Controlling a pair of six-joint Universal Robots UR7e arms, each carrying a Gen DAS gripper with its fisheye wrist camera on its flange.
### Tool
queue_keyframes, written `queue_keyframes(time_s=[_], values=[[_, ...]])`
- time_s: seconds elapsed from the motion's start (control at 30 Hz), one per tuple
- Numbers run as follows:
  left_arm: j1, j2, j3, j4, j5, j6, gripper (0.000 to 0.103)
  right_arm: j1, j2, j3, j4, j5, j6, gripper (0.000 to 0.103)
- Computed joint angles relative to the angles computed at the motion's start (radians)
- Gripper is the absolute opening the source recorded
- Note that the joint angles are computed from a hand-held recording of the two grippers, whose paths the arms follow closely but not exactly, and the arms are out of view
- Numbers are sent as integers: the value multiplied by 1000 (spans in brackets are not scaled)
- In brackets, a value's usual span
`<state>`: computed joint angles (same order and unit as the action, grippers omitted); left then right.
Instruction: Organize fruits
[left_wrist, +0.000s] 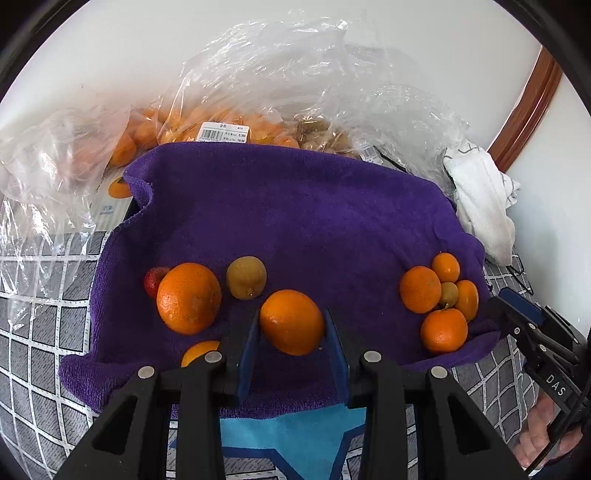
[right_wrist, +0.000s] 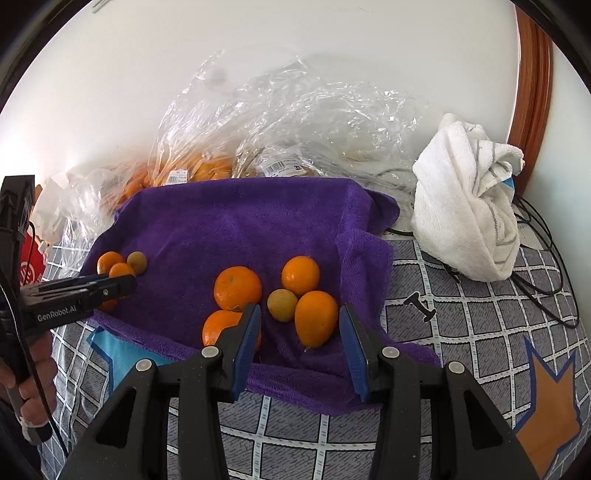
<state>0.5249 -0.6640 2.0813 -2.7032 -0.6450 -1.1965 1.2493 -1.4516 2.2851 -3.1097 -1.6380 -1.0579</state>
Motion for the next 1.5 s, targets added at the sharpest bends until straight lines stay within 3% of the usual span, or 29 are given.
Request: queue_keyframes(time_s=[0.5, 0.7, 0.93, 1.1, 1.23, 1.33, 1.5], values=[[8, 28, -15, -5, 24, 7, 34, 0, 16, 17, -40, -21, -28, 44], [9, 28, -33, 49, 18, 2, 34, -5, 20, 6, -16, -28, -12, 44], [-21, 6, -3, 15, 12, 0, 54, 3, -4, 21, -14, -41, 5, 44], [-81, -32, 23, 111, 7, -90, 55, 10, -72, 57, 5, -52, 22, 44], [-166, -71, 53, 249, 15, -254, 58, 13, -163, 109, 13, -56, 39, 44], [-221, -92, 66, 314, -15, -307, 58, 14, -242, 152, 16, -62, 34, 47], [-333, -113, 64, 518, -16, -506, 67, -15, -416, 221, 86, -7, 19, 52]])
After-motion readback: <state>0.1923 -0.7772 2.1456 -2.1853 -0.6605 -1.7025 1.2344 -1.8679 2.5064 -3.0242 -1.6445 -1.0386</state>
